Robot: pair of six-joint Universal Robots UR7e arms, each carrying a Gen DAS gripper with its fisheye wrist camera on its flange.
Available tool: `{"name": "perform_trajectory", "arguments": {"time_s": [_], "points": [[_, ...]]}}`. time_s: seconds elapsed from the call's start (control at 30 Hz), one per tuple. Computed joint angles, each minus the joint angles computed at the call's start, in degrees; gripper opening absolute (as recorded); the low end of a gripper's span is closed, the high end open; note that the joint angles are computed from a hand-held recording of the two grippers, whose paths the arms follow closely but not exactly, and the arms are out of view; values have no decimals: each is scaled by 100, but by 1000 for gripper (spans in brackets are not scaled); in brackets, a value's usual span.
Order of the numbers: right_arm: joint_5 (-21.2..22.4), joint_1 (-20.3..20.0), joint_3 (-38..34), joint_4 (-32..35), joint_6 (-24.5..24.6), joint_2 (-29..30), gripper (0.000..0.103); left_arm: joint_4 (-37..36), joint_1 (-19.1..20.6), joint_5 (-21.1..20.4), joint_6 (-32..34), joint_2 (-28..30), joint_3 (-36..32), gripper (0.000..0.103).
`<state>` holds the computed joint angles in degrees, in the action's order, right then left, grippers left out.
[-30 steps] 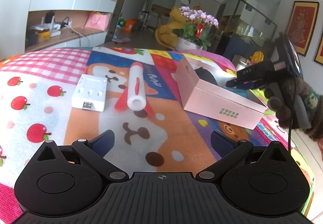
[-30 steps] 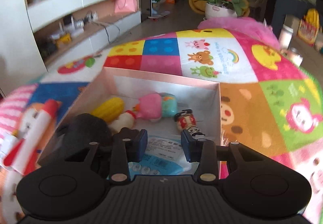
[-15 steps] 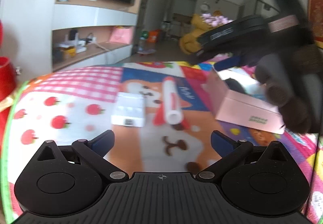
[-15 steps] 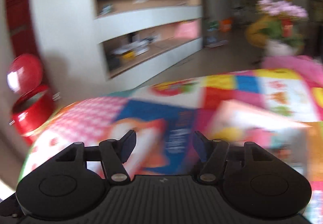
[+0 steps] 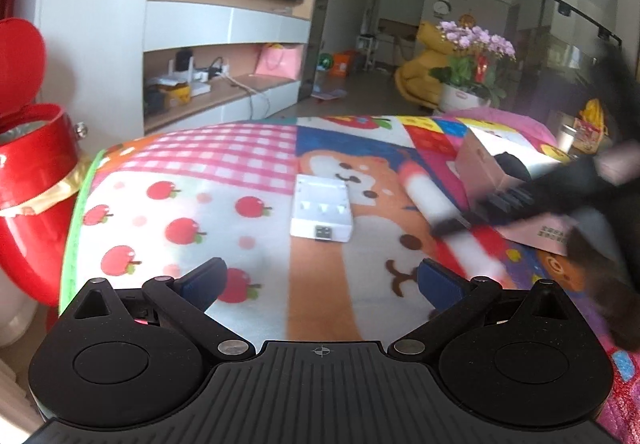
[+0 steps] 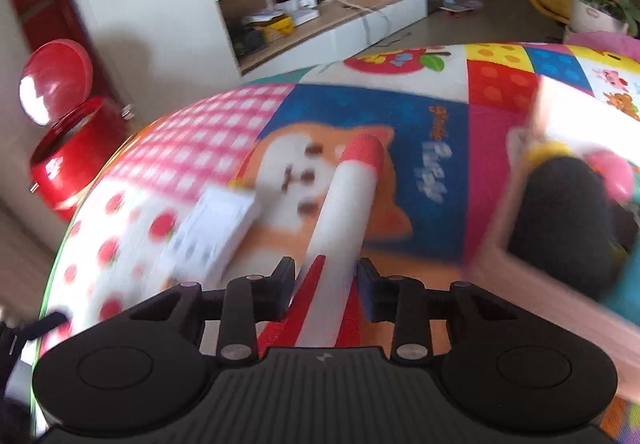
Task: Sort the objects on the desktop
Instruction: 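Move the right tool toward the white tube while the left tool grasps the white power strip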
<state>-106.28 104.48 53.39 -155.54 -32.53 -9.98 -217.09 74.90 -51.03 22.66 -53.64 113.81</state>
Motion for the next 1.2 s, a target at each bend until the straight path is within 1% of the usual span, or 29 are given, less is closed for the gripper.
{"name": "perform_trajectory", "arguments": {"time_s": [0.13,0.17,0.2,0.27,0.3,0.33,0.43,0.5,0.53,0.57,0.63,0.7,0.73,0.83,0.9,0.97,1.0,1.07,1.13,1.2], "points": [[88,-220,1622,-321,-371,-1054,35,233,-43,-68,-51,70,-42,103],[118,-275,1907,-459,-416,-1243,41,288,-59,-78,-57,89,-49,103],[110,-329,2175,-688,-473,-1413,51,337,-69,-88,-50,115,-75,103],[73,-442,2561,-1304,-539,-1631,61,396,-99,-90,-3,173,-123,103],[93,-506,2675,-1498,-477,-1724,62,393,-112,-88,41,206,-148,103],[143,-583,2724,-1568,-343,-1813,63,348,-130,-82,116,246,-171,103],[185,-749,2561,-1616,56,-1843,65,260,-162,4,285,372,-295,103],[350,-858,2460,-1839,109,-1806,70,320,-173,65,283,403,-366,103],[360,-879,2393,-2081,102,-1745,70,357,-184,103,274,416,-388,103],[365,-896,2268,-2082,170,-1689,70,383,-193,139,276,427,-402,103],[353,-938,2141,-2441,254,-1559,70,454,-209,236,299,460,-453,103],[243,-948,2059,-2888,171,-1390,70,520,-210,324,312,496,-502,103],[242,-967,2067,-2950,191,-1379,70,558,-207,362,311,507,-527,103],[767,-1106,2326,-2474,410,-1621,70,674,-193,462,290,547,-628,103],[965,-1141,2618,-2321,312,-1784,70,664,-178,497,359,601,-733,103],[1307,-1174,2985,-2100,-37,-1985,70,601,-163,520,514,684,-877,103],[1524,-1190,3183,-2085,-225,-2074,72,576,-152,522,615,727,-961,103],[1714,-1173,3495,-2139,-545,-2217,73,537,-123,564,842,844,-1188,103],[1774,-1151,3800,-2651,-801,-2269,79,592,-82,643,1006,944,-1437,103],[1781,-1161,4063,-3382,-931,-2257,89,605,-60,840,1109,1070,-1709,103]]}}
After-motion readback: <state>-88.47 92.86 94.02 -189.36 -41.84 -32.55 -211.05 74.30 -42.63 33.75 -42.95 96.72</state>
